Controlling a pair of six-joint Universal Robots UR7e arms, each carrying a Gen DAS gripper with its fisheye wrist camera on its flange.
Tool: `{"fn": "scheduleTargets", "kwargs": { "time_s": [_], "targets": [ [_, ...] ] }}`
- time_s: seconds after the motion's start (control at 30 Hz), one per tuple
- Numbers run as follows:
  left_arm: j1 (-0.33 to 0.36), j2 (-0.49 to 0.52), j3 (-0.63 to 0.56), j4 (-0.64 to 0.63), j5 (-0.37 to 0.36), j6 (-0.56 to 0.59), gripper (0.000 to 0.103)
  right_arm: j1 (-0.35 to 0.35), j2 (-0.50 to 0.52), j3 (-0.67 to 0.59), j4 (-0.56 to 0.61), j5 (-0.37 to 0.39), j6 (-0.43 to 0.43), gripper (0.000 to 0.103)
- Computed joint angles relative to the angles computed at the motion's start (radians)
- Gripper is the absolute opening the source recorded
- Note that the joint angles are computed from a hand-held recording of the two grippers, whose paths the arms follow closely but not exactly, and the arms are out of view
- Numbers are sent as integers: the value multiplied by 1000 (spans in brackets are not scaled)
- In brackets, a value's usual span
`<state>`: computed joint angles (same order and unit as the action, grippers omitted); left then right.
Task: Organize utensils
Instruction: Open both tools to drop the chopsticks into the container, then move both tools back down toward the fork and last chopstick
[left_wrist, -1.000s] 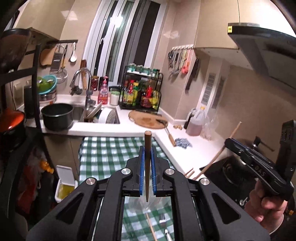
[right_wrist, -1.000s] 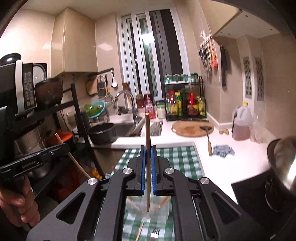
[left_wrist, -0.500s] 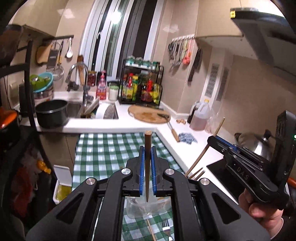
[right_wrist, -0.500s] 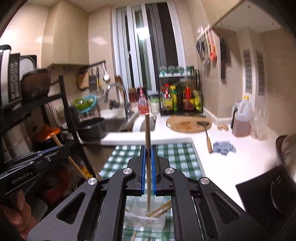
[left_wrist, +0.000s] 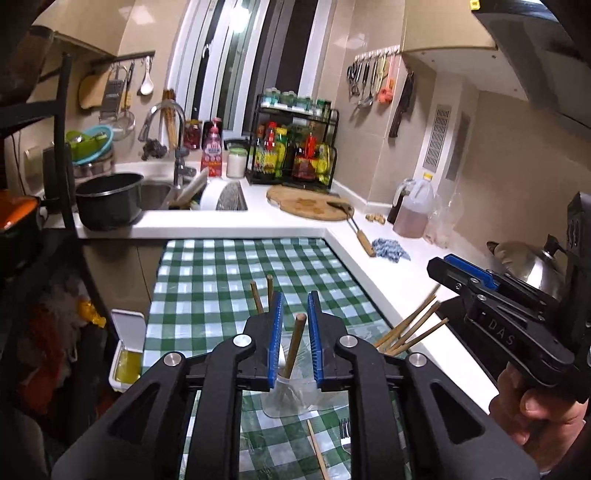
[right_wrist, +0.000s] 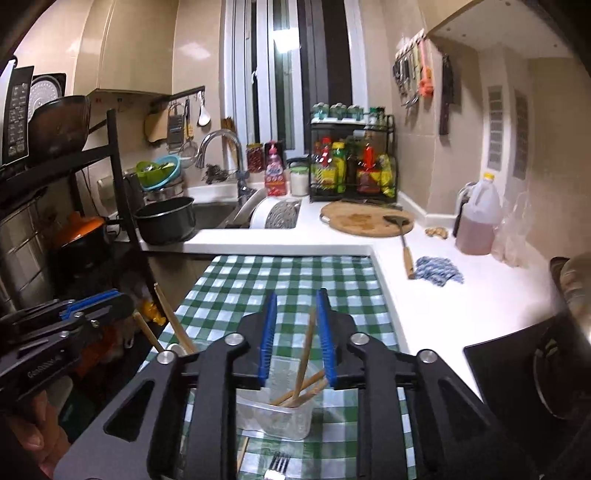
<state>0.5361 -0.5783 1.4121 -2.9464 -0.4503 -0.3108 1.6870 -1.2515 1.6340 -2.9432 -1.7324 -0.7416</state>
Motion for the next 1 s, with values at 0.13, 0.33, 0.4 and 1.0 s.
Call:
{"fn": "scheduleTargets", "kwargs": {
  "time_s": [0.13,0.33,0.4,1.0],
  "targets": [
    [-30,-10,29,-49,37,14,16,6,-34,30,-36,6,-14,25],
    [-77,-44,115,-25,93,-74,17,11,-119,103,-83,36,-28,25],
    [-91,-57,152,-4,108,-120,17,6,-162,140,-94,57,-26,26],
    [-182,-159,449,551,129,-821,17,-219,-421,482,-166,129,41,16]
  ]
}}
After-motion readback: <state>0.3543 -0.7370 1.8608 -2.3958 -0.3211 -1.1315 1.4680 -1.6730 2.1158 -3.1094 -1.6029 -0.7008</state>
